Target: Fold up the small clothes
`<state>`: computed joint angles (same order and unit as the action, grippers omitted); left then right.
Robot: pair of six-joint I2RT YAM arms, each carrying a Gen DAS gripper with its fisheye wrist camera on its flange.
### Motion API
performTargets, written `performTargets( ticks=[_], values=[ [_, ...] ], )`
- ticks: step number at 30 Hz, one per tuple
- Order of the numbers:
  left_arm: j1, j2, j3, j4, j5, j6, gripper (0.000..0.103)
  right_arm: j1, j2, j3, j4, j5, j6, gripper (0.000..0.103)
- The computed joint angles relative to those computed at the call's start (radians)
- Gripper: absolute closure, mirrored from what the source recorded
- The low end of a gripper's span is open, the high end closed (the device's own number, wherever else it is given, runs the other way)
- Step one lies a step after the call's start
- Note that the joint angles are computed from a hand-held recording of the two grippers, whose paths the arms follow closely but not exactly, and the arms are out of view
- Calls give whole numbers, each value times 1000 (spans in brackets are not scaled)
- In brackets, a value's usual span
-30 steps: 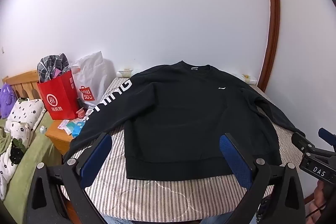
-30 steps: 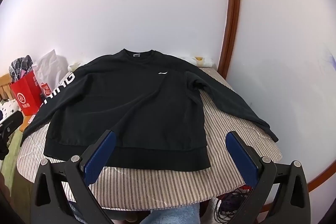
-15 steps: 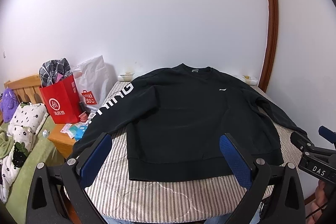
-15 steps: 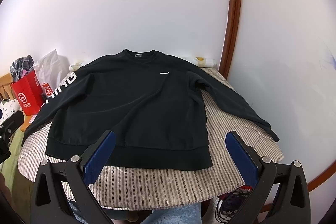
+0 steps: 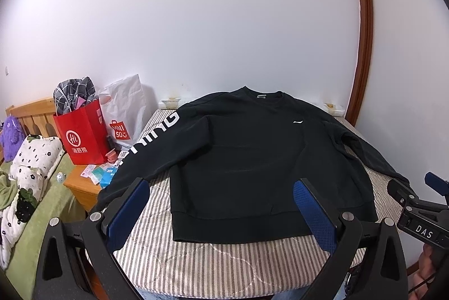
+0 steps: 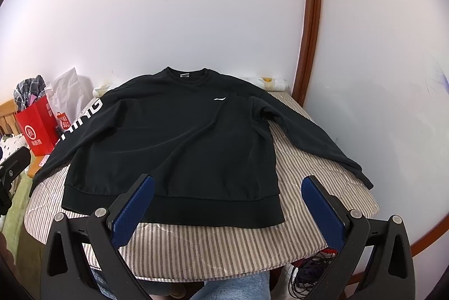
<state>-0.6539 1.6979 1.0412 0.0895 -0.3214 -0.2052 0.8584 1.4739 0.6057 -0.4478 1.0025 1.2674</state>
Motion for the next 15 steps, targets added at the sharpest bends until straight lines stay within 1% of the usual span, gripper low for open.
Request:
performTargets(
  ticks=[15],
  values=[
    [-2, 1, 1, -1, 4, -4, 0, 4, 6, 5, -33, 4, 41, 0]
  ],
)
